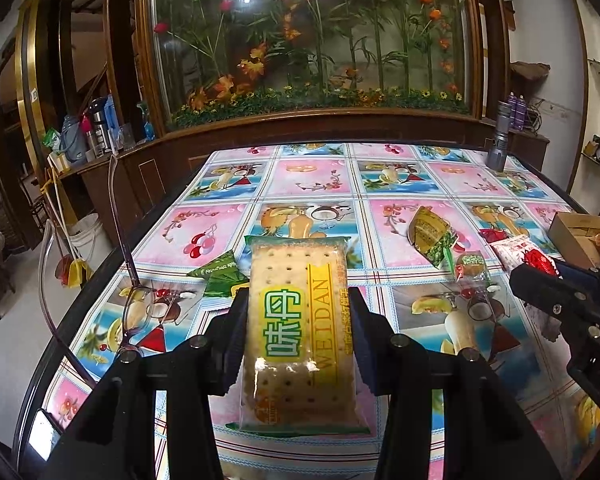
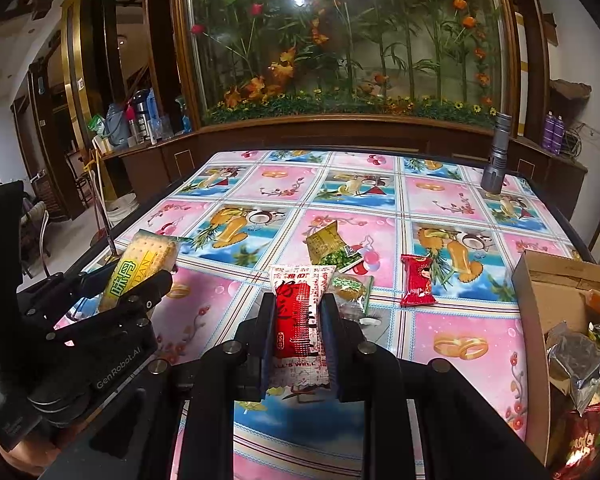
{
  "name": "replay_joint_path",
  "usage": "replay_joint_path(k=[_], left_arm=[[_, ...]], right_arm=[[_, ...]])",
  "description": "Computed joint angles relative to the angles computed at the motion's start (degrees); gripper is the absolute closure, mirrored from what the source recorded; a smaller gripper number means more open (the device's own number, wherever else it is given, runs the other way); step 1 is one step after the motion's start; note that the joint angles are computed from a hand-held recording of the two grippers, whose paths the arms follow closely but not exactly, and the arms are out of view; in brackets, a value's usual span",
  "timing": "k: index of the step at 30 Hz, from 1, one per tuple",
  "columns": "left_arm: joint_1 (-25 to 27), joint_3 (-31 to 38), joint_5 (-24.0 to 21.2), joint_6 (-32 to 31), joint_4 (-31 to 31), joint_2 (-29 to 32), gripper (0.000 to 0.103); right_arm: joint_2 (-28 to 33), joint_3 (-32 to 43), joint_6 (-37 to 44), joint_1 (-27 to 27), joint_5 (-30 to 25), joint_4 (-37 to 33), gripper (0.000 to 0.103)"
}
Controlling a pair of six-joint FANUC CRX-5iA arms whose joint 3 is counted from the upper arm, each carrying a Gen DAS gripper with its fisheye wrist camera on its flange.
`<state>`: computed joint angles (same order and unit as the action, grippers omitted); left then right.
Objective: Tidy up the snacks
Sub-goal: 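Hold the cracker pack in the left gripper while the right grasps the red-white sachet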
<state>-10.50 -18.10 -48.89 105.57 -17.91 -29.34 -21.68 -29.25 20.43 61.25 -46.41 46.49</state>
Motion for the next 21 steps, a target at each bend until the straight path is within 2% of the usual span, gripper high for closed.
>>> replay_joint_path(k=[21], left_arm=[[-0.4, -0.2, 0.9, -0.1, -0.3, -0.4, 0.057]], right_arm=[[-0.2, -0.1, -0.1, -0.1, 0.4, 0.4, 0.080]])
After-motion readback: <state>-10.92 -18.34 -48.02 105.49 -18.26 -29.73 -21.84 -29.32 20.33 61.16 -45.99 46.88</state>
